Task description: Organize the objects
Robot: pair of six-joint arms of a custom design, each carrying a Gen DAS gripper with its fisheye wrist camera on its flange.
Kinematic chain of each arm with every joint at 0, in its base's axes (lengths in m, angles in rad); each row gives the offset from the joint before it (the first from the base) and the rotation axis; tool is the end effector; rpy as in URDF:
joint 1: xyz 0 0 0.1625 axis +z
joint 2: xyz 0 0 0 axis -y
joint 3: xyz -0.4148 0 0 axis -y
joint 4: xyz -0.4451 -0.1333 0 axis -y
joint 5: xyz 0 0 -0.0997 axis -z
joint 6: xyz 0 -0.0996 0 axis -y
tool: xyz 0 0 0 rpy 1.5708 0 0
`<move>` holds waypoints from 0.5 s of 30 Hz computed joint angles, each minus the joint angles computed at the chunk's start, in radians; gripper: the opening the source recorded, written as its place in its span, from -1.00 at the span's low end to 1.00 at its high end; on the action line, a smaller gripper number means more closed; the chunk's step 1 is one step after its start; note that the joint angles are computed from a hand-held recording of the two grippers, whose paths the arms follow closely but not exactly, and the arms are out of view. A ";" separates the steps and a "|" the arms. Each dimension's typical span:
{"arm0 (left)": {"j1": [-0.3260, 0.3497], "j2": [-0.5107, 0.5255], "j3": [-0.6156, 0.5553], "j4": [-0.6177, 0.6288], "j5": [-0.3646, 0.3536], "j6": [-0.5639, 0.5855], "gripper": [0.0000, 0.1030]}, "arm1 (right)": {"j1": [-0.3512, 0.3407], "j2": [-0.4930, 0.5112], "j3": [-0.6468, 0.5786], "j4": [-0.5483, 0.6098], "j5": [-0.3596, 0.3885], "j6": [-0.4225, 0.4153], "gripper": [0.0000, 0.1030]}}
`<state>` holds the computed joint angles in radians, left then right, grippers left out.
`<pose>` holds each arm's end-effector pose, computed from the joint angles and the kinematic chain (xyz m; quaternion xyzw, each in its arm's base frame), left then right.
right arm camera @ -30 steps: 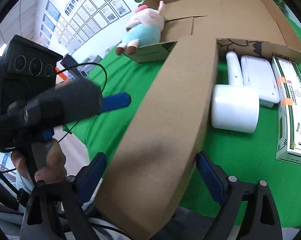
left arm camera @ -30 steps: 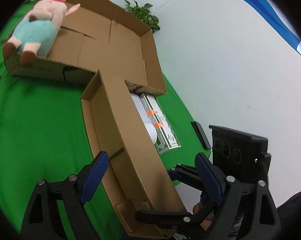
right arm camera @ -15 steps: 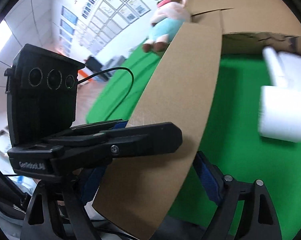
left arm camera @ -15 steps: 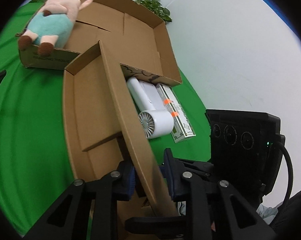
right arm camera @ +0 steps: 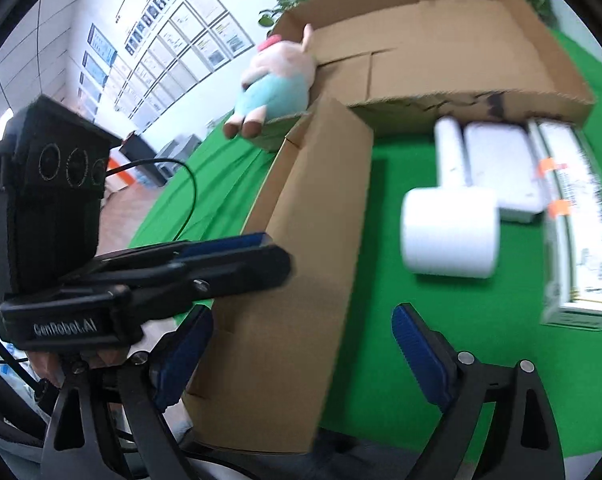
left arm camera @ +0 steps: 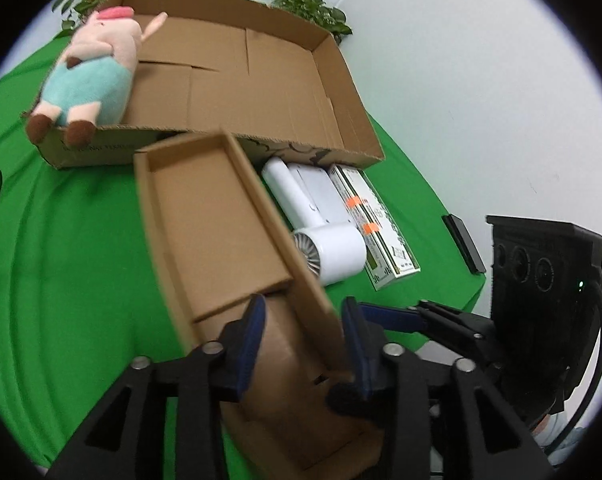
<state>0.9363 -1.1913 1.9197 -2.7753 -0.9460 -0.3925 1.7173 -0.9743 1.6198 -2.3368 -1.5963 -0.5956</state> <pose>-0.2082 -0.6060 0.2254 0.0397 0.9267 -0.3422 0.1499 0.2315 -0.6729 0.1510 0.3612 -0.9305 0.0559 0.0258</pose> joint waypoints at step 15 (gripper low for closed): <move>0.007 -0.012 0.044 0.030 0.053 -0.056 0.06 | 0.033 0.015 0.050 -0.186 -0.210 -0.096 -0.23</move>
